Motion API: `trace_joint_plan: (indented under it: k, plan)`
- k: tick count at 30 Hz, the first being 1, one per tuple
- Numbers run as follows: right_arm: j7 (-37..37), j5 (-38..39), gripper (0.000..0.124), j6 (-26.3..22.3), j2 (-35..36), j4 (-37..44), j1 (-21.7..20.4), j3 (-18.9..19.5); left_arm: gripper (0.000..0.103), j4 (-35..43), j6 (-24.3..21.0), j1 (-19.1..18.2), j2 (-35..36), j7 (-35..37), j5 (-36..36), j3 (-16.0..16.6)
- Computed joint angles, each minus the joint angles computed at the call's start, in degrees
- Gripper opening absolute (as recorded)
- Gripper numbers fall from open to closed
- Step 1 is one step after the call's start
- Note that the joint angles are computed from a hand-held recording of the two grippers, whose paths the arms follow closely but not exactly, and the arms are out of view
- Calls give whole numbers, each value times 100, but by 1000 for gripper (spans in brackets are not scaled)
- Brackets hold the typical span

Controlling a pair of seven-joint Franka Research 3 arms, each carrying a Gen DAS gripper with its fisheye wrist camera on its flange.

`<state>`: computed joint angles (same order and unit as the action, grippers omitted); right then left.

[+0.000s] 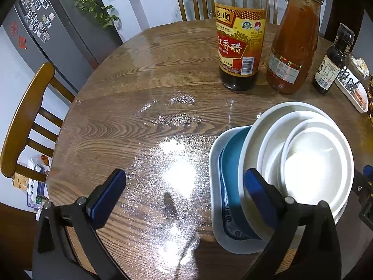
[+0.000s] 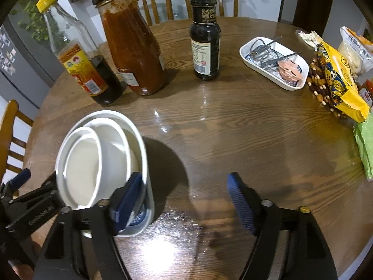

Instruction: Organize plates and bowls

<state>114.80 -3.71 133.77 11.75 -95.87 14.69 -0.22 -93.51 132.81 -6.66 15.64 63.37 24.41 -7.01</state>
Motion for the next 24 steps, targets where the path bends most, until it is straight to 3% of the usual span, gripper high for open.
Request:
trace_joint_plan:
  k: [19, 24]
  plan:
    - [-18, 125, 81, 20, 16, -7, -33, -1, 102, -57, 61, -53, -48, -105, 210, 11]
    - [-18, 166, 81, 260, -89, -112, -66, -7, 102, -124, 175, -69, -117, -170, 325, 28]
